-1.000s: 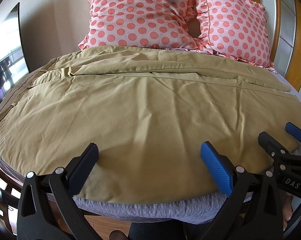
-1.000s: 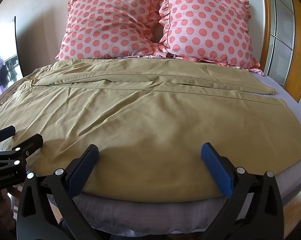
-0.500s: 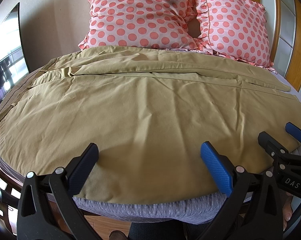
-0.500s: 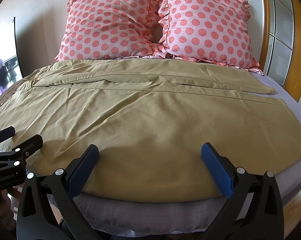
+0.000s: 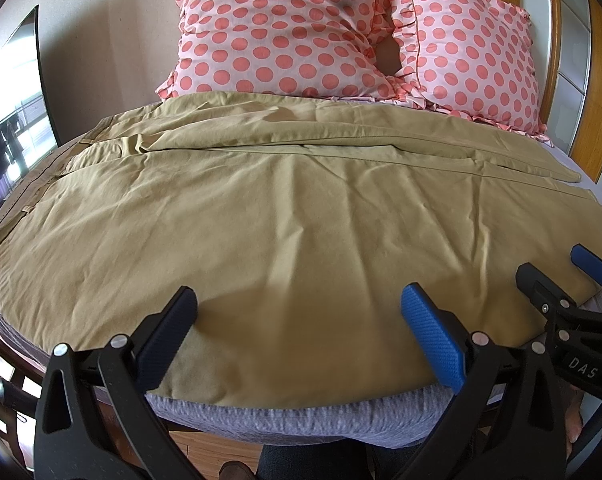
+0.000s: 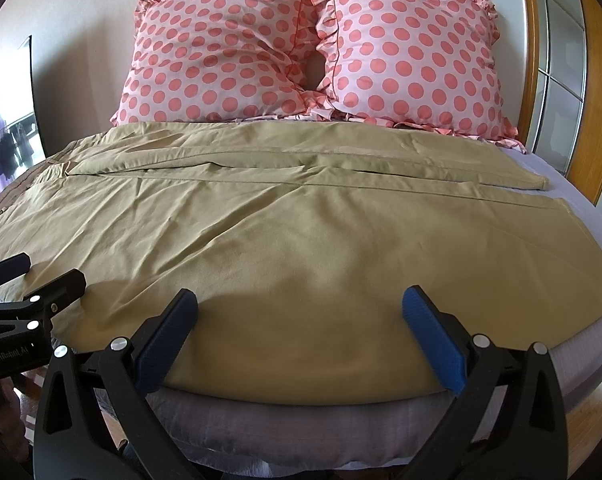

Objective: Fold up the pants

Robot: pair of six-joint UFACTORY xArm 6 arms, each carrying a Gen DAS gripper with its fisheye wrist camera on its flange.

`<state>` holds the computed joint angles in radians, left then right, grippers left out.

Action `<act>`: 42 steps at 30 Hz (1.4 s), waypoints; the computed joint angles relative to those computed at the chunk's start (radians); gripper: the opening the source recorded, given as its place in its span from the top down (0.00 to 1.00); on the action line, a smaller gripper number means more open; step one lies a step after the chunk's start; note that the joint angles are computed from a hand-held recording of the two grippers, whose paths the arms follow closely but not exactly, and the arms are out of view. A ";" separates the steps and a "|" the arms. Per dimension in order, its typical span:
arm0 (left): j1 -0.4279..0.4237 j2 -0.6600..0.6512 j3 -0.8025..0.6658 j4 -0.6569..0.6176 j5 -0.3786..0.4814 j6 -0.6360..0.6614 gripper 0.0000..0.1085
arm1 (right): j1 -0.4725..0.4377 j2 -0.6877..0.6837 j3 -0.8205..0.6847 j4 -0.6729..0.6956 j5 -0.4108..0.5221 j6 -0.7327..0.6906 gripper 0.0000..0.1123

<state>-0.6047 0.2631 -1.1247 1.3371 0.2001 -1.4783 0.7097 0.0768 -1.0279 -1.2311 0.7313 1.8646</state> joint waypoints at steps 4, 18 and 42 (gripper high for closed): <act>0.004 0.000 0.003 -0.026 -0.009 0.033 0.07 | -0.018 -0.014 0.012 0.002 -0.035 -0.035 0.10; 0.050 -0.016 -0.083 0.104 -0.059 -0.010 0.07 | -0.467 0.159 -0.442 0.421 0.168 -0.473 0.24; 0.138 0.070 -0.157 -0.104 -0.204 0.129 0.07 | -0.755 0.240 -0.284 0.344 -0.261 0.015 0.98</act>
